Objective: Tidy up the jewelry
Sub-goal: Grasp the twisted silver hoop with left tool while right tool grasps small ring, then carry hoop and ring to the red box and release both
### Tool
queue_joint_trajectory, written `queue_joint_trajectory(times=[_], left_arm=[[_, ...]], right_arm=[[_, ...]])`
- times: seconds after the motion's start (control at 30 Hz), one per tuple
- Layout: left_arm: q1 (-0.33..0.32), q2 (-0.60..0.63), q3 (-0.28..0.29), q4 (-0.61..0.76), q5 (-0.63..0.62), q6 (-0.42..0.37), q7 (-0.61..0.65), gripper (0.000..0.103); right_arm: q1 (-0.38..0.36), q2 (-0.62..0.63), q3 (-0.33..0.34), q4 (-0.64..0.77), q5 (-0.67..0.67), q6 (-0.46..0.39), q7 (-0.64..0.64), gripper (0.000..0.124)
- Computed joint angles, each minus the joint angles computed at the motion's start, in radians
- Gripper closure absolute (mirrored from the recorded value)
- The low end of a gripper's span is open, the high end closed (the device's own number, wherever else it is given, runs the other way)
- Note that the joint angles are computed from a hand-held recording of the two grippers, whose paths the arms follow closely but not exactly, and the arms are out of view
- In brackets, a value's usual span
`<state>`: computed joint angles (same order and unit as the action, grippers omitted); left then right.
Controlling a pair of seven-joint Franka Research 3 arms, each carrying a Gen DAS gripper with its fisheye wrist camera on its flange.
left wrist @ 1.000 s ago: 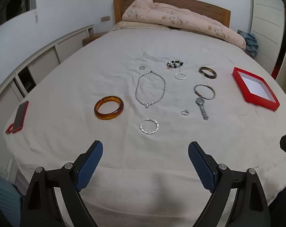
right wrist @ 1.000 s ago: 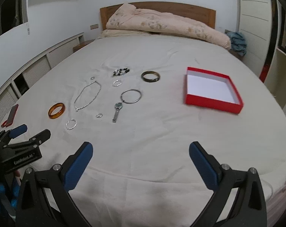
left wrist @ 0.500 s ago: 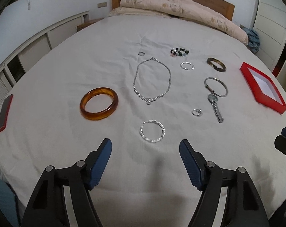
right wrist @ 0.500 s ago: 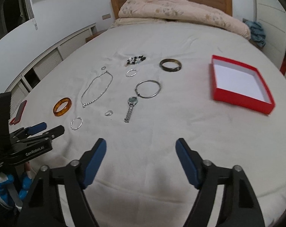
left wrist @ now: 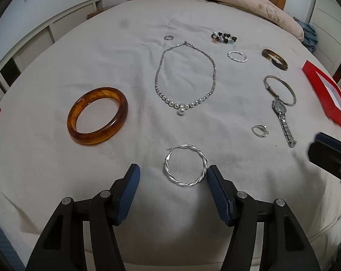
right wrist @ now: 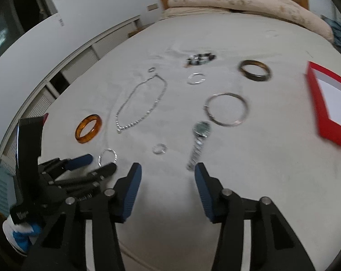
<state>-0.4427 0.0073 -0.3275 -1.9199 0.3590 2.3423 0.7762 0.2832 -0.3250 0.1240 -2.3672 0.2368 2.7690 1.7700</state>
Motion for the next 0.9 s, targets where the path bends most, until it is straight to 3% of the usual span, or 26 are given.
queue_joint_trajectory(times=[0.13,0.3,0.43,0.57,0.9], left_arm=[[0.004,-0.005,0.004,-0.016,-0.014,0.022,0.002,0.043],[0.005,0.007,0.003,-0.007,-0.003,0.027,-0.004,0.046],[0.006,0.011,0.005,-0.006,-0.003,0.035,-0.004,0.050],[0.007,0.009,0.006,-0.008,-0.004,0.041,-0.003,0.064],[0.012,-0.045,0.000,-0.035,-0.008,0.098,0.000,0.065]], right_arm=[[0.042,0.089,-0.031,0.066,0.061,0.005,-0.093,0.081],[0.042,0.173,-0.026,0.123,0.066,-0.004,-0.137,0.085],[0.042,0.218,-0.026,0.152,0.060,-0.002,-0.171,0.100],[0.044,0.226,-0.032,0.161,0.077,-0.017,-0.225,0.104],[0.036,0.108,-0.034,0.096,0.112,-0.019,-0.232,0.105]])
